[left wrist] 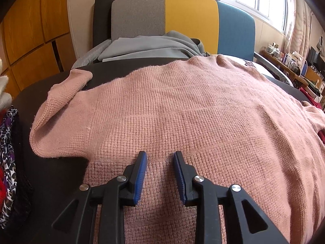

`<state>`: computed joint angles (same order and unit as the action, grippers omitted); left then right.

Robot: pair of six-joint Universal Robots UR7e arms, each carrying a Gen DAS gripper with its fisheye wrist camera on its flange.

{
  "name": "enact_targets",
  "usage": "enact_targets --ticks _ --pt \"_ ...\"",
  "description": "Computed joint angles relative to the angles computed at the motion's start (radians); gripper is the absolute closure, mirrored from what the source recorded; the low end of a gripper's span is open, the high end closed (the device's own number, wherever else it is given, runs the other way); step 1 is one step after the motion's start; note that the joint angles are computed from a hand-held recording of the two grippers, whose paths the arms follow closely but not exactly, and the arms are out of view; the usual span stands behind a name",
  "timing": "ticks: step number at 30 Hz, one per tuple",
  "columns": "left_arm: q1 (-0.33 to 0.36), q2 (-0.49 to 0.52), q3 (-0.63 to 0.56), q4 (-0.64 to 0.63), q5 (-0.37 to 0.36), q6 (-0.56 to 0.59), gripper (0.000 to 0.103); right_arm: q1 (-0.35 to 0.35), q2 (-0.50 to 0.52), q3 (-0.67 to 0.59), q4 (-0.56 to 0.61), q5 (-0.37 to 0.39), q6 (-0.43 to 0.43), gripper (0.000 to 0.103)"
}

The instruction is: Fold clothes

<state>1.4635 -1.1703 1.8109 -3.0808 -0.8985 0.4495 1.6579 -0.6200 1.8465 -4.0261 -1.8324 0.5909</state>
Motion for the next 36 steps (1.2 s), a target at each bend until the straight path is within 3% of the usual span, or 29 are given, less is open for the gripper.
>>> enact_targets --ticks 3,6,10,17,19,20,21,25,28,30,33,36 --pt "0.005 -0.004 -0.001 0.007 -0.016 -0.010 0.075 0.011 -0.002 -0.053 0.073 -0.002 -0.039 0.085" --pt "0.011 -0.008 -0.002 0.017 -0.035 -0.024 0.075 0.102 0.016 -0.191 0.255 -0.122 -0.258 0.085" --pt "0.014 -0.012 -0.001 0.022 -0.048 -0.034 0.075 0.196 0.108 -0.427 0.546 -0.189 -0.533 0.085" --pt "0.018 -0.015 -0.003 0.030 -0.058 -0.041 0.075 0.285 0.392 -0.838 1.038 -0.194 -0.734 0.085" --pt "0.020 -0.018 -0.004 0.036 -0.065 -0.047 0.075 0.300 0.435 -0.861 1.095 -0.210 -0.765 0.065" --pt "0.022 -0.019 -0.004 0.038 -0.069 -0.050 0.075 0.308 0.442 -0.851 1.083 -0.227 -0.786 0.046" --pt "0.023 -0.020 -0.004 0.040 -0.073 -0.053 0.075 0.316 0.449 -0.840 1.070 -0.244 -0.808 0.038" --pt "0.028 -0.025 -0.004 0.049 -0.091 -0.066 0.075 0.338 0.431 -0.747 1.010 -0.301 -0.836 0.030" --pt "0.025 -0.025 -0.003 0.051 -0.086 -0.068 0.075 0.333 0.358 -0.612 0.953 -0.344 -0.764 0.000" --pt "0.012 -0.020 -0.007 0.063 -0.049 -0.066 0.075 0.314 0.325 -0.543 0.985 -0.388 -0.686 0.000" --pt "-0.023 -0.013 -0.060 0.210 0.013 -0.131 0.075 0.318 0.318 -0.486 0.899 -0.395 -0.750 0.000" --pt "-0.084 0.016 -0.106 0.253 -0.063 -0.034 0.074 0.329 0.338 -0.509 0.916 -0.450 -0.771 0.000"
